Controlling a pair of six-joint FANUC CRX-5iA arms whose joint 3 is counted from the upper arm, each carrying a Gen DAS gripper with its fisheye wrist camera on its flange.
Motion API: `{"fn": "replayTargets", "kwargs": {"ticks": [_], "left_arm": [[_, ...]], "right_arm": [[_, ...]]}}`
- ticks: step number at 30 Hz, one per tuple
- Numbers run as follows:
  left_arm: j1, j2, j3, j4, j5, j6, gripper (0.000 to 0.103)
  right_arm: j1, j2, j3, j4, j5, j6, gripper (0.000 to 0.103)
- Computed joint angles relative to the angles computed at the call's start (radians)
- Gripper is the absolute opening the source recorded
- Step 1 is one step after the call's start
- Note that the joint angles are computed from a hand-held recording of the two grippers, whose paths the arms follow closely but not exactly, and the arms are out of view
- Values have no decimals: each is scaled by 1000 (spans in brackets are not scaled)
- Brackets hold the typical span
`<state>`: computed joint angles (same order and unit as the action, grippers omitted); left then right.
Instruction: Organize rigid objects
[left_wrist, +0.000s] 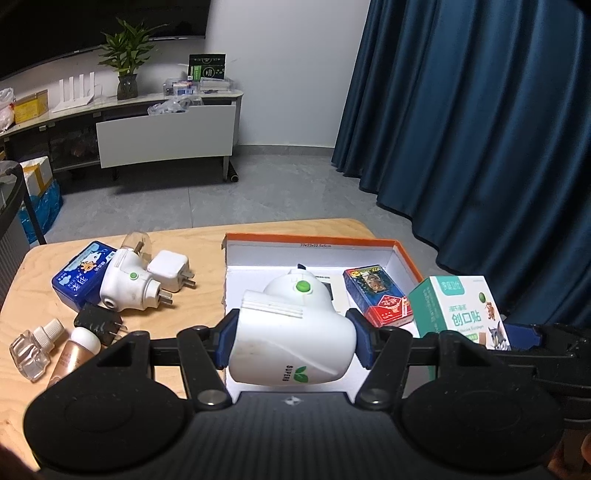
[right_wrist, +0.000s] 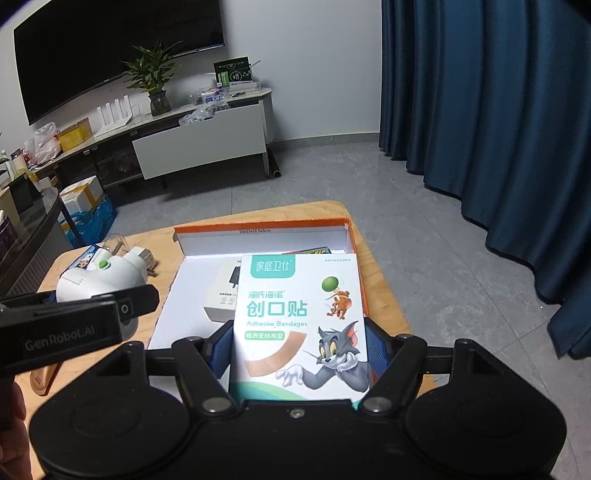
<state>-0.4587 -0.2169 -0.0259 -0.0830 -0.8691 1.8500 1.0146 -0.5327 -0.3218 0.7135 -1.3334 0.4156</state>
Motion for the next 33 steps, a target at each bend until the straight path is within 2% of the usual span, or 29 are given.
{"fn": "replayTargets", "kwargs": {"ticks": [12, 33], "left_arm": [[-30, -11, 21, -45, -27, 28, 62], [-39, -22, 15, -48, -14, 29, 62]], "right_arm": [[35, -11, 3, 19, -29, -19, 84], [64, -27, -12, 37, -45, -47, 84]]}}
